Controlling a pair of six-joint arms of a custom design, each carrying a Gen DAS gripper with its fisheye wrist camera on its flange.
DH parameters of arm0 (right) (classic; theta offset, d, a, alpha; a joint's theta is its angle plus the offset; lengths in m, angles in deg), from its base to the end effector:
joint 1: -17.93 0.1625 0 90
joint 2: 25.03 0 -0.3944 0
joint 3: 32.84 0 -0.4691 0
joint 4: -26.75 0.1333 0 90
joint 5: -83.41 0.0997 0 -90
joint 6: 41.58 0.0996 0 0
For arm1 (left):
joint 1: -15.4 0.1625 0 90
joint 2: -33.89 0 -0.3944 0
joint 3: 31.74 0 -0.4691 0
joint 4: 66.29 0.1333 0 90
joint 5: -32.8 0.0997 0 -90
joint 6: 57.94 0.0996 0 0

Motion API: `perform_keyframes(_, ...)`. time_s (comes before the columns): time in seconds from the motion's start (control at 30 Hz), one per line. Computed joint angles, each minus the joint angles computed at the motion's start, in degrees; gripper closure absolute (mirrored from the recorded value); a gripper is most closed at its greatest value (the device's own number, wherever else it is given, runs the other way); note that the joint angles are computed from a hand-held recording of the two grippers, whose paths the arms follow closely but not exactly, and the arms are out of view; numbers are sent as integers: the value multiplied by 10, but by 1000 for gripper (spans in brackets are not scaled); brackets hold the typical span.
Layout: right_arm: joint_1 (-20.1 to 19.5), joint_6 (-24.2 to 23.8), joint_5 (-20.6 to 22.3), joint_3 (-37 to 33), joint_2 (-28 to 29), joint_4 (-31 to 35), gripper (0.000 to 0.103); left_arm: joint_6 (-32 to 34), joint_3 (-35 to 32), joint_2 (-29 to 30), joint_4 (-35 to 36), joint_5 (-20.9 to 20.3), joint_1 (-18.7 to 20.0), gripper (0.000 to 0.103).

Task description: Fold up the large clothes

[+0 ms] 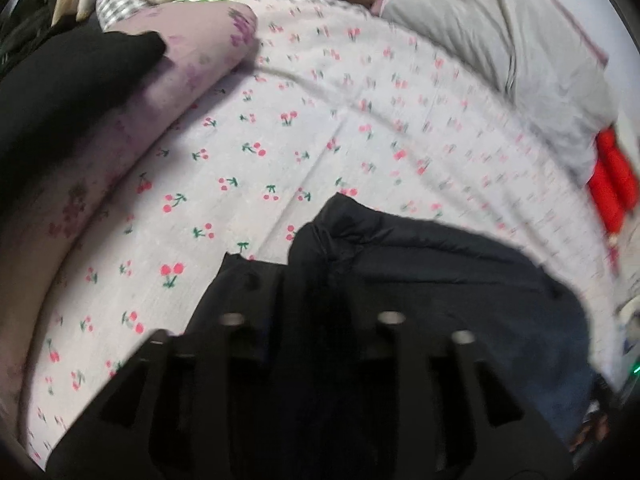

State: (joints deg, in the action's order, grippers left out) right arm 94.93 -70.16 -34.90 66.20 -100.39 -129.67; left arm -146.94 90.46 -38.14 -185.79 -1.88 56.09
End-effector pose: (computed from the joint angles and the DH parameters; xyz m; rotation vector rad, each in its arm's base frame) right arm -0.0651 -0.6644 0.3590 0.0888 -2.3620 0.6499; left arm -0.2353 -0.4862 0.0892 -0.5741 2.2384 -0.9775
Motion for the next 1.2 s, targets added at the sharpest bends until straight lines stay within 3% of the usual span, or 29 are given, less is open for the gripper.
perform_keyframes(0.07,0,13,30,10,-24,-2,70,-36,15,-25,13,25,-25,42)
perform_keyframes(0.13,2,10,51,28,-47,-33,31,-69,15,-39,65,48,-52,41)
perform_keyframes(0.2,7,-1,66,50,-69,-76,27,-75,9,-41,96,51,-71,36)
perform_keyframes(0.37,12,36,109,86,-133,1,27,-51,5,-22,103,30,-117,35)
perform_keyframes(0.53,36,-9,88,129,-171,38,27,-25,4,3,65,-8,-137,35)
perform_keyframes(0.8,59,0,106,174,-222,145,28,-53,16,4,66,-67,-154,35)
perform_keyframes(0.87,66,-8,109,185,-229,164,36,-74,29,-9,67,-82,-155,35)
perform_keyframes(0.93,69,-13,122,194,-240,190,64,-89,48,-28,58,-94,-157,35)
perform_keyframes(1.0,71,-12,136,199,-245,212,75,-96,63,-42,57,-102,-164,35)
perform_keyframes(1.2,89,-29,140,229,-258,225,75,-122,77,-56,105,-112,-178,35)
